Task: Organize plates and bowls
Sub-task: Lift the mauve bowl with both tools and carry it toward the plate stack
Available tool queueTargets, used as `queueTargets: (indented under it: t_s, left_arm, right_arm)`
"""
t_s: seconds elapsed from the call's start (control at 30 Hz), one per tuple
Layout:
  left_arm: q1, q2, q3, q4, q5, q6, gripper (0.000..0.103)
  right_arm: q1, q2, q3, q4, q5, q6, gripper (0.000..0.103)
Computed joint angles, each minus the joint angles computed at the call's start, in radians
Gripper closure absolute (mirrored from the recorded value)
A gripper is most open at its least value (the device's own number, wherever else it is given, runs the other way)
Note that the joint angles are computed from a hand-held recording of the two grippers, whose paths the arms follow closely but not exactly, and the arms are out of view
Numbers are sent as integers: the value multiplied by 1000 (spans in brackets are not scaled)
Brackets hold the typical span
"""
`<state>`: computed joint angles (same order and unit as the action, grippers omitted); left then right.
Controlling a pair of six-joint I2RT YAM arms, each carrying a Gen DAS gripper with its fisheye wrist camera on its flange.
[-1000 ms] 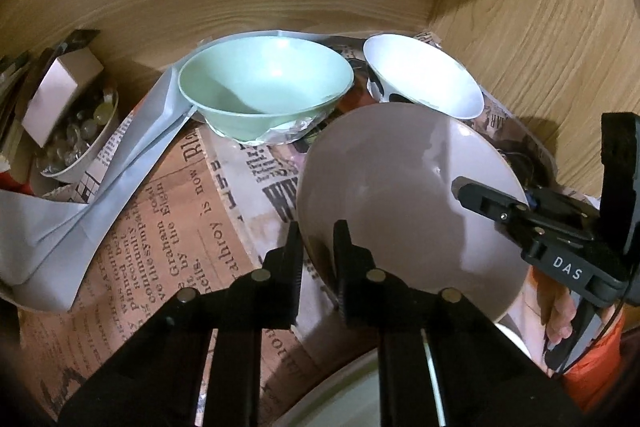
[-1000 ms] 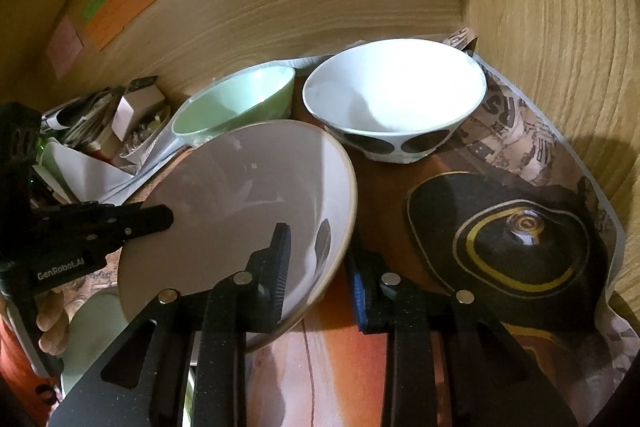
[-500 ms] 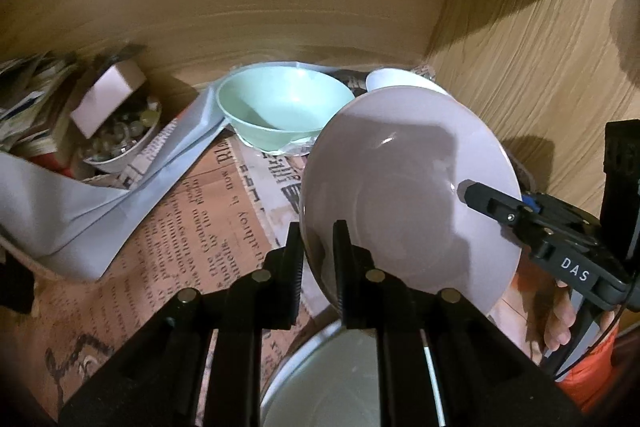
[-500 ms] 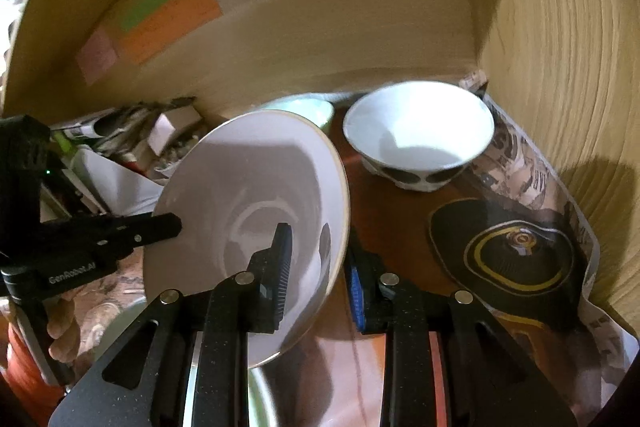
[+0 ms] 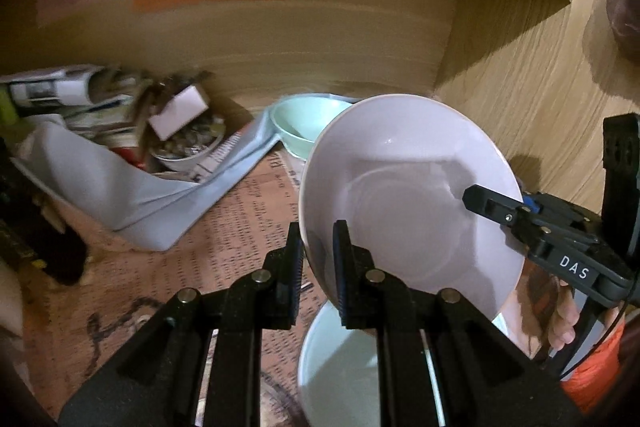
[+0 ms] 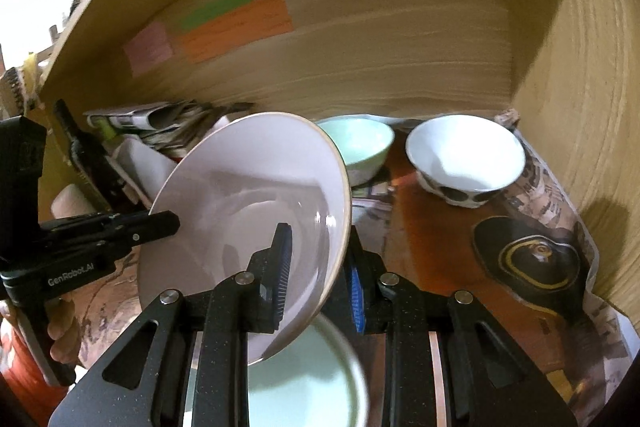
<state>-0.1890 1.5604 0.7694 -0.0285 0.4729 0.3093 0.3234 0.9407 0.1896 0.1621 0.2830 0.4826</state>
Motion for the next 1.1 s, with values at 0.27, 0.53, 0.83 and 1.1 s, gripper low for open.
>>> queueTargets:
  t_s: [0.27,0.53,0.83,1.1]
  left_arm:
    - [133,-99,-57,-52,75,59,90]
    - [299,-160,-91,-108,164,137,90]
    - [481,-194,-118,-172,248,242,90]
    - [603,-138,-116,-194,280,333,90]
  right_arm:
    - [177,50,47,-9,117,58,80]
    - [328,170,102,32,196,103,80]
    - [422,336,175,110,207,120,80]
    - [470,471,243,151,185,131,80]
